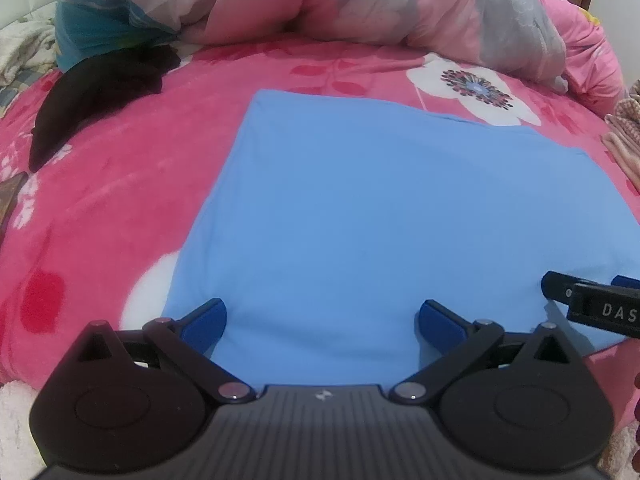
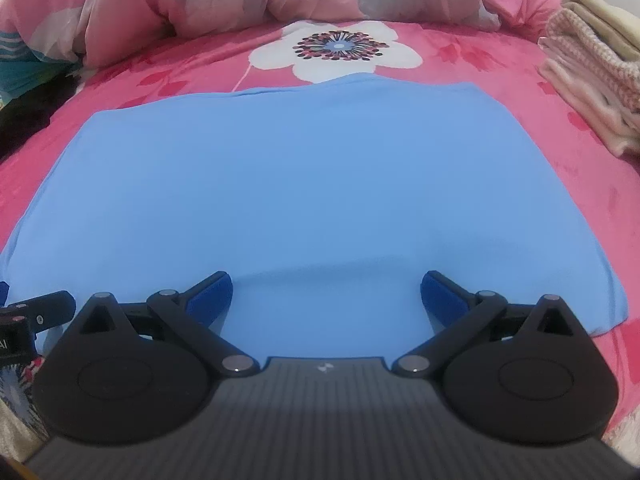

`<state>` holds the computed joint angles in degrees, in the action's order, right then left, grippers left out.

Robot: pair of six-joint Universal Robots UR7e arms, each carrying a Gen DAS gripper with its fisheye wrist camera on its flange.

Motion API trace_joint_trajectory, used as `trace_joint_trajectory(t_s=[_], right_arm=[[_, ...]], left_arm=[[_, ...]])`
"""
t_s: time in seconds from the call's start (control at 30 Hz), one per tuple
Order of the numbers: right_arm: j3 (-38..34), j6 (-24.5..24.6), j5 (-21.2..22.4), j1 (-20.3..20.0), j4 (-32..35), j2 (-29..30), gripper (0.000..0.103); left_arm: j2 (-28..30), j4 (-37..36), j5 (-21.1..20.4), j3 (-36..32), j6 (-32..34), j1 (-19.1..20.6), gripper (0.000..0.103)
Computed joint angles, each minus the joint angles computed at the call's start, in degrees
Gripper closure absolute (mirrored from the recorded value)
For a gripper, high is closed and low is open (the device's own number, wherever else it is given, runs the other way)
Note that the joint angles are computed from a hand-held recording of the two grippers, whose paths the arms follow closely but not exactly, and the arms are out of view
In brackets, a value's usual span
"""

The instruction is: Fold clothes

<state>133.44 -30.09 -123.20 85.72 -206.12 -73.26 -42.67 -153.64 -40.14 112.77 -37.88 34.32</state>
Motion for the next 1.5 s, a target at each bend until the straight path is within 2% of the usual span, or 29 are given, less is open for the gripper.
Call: trace_joint_trajectory(t_s=[0.83, 1.13, 1.4, 1.5], right_arm=[[1.2, -2.4, 1.9, -0.9, -4.0, 0.5, 0.001], [1.3, -5.0, 1.4, -0.1, -4.9, 0.5, 0.001], [1.6, -10.2, 6.9, -1.2, -13.6, 0.8, 0.001], [1.6, -10.3, 10.0, -3.1, -14.3, 0.6, 0.001]], left_arm=[[0.3, 1.4, 0.8, -0.3, -1.8, -0.4, 0.0], [0.3, -0.2, 1.4, 0.6, -1.3, -0.7, 0.0], [1.3, -5.4, 2.8, 1.9, 1.2, -1.0, 0.0], [1.3, -5.4, 3.1, 1.9, 1.1, -1.1, 0.0]])
